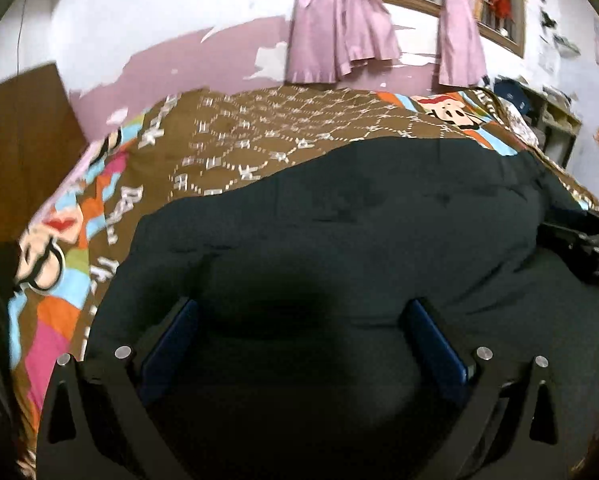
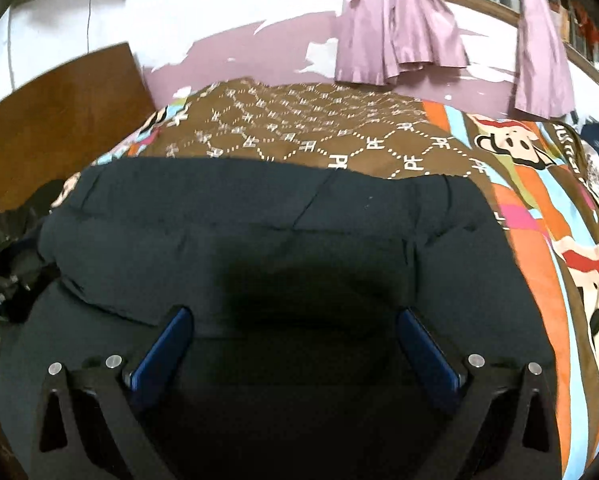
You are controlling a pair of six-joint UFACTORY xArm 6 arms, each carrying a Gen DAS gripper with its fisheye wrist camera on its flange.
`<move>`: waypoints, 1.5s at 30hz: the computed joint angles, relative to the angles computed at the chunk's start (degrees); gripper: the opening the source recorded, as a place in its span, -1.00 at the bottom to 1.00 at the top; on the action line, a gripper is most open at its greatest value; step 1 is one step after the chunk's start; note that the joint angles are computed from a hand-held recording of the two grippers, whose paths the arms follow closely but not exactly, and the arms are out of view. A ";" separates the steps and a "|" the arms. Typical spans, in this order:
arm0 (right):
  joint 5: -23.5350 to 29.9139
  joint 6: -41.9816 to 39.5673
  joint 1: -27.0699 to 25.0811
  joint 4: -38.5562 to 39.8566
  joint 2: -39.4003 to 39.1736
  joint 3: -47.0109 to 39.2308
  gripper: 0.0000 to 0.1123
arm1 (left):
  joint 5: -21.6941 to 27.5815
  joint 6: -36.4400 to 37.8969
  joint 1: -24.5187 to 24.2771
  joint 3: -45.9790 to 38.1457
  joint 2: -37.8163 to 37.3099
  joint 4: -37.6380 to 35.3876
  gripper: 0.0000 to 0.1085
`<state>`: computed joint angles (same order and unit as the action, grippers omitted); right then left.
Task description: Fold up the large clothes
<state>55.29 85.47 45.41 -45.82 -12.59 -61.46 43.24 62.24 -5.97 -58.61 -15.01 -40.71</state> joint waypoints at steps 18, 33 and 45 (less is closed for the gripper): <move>-3.84 -6.50 -4.47 7.79 4.60 -1.21 0.83 | 4.91 -6.62 0.33 -4.95 5.06 1.33 0.88; -1.11 -4.60 -2.82 5.25 6.43 -2.39 0.83 | 3.25 -4.26 0.15 -3.46 5.08 -0.71 0.89; 2.79 -1.07 -0.06 0.38 6.75 -3.38 0.83 | 6.08 -2.43 1.76 -4.42 6.39 -4.17 0.88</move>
<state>58.07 84.40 45.35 -45.44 -5.84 -64.84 49.32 59.82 -4.21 -63.03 -8.62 -44.87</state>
